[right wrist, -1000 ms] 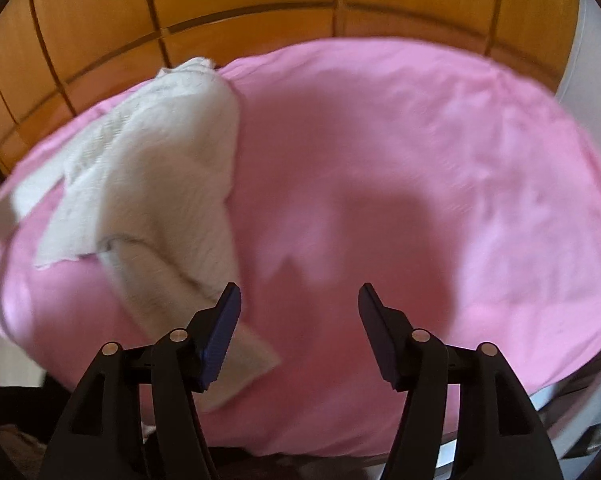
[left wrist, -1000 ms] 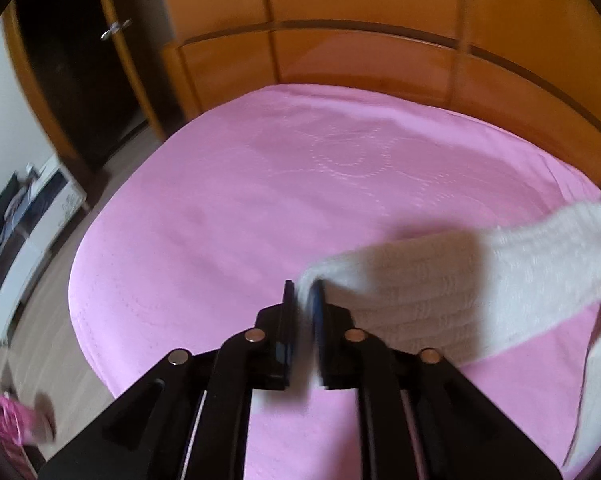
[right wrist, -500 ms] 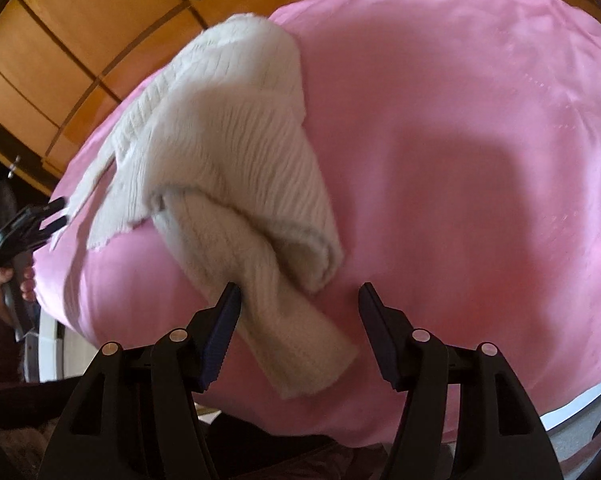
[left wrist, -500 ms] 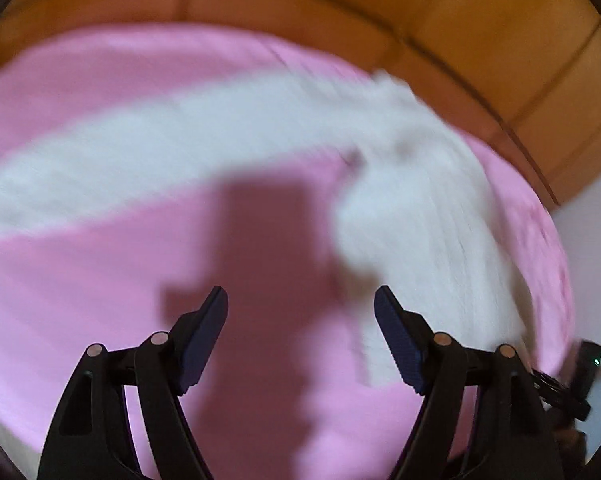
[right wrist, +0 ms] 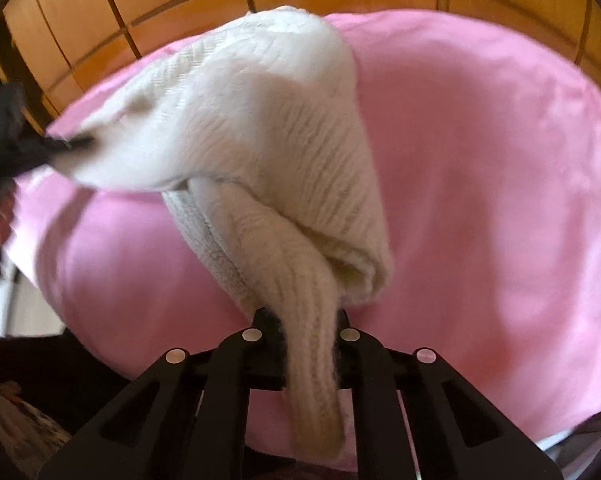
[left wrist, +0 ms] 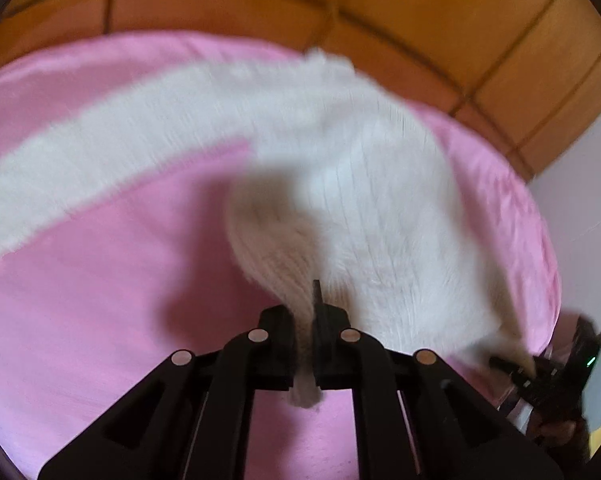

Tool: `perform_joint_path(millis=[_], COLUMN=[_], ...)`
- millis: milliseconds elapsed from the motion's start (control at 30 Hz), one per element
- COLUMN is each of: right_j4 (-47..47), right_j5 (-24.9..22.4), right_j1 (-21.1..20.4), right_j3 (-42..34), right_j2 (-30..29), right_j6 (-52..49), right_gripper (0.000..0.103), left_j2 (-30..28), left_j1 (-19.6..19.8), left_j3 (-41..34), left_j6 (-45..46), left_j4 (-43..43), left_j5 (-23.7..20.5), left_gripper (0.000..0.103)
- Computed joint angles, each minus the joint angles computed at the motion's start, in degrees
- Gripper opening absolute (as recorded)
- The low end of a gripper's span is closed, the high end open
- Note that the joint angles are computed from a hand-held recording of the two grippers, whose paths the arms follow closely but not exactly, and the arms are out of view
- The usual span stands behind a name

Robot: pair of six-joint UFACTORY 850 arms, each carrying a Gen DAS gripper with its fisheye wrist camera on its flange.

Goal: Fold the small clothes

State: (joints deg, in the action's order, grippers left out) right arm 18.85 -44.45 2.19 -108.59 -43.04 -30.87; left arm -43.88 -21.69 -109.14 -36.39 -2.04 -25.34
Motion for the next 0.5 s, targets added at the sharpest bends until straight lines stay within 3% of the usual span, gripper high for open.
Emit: perform_joint_path(millis=[267, 367, 500], right_j4=[-33.02, -46.68, -58.80], right_j5=[7.34, 6.54, 3.24], right_j1=[-0.94, -1.97, -4.29], right_j3=[-1.62, -6.71, -16.33], right_j2=[1.60, -1.01, -6.00], right_j6=[22.39, 33.65, 44.11], right_gripper=[0.006, 0.006, 0.006], left_j2=[11.92, 16.79, 20.83], left_j1=[2.99, 3.90, 5.29], left_j3=[13.27, 20.68, 28.57], left_j6=[-13.55, -22.17, -28.07], left_j4=[12.79, 19.50, 21.16], left_j5=[5.69, 6.09, 5.31], left_gripper=[0.005, 0.005, 0.005])
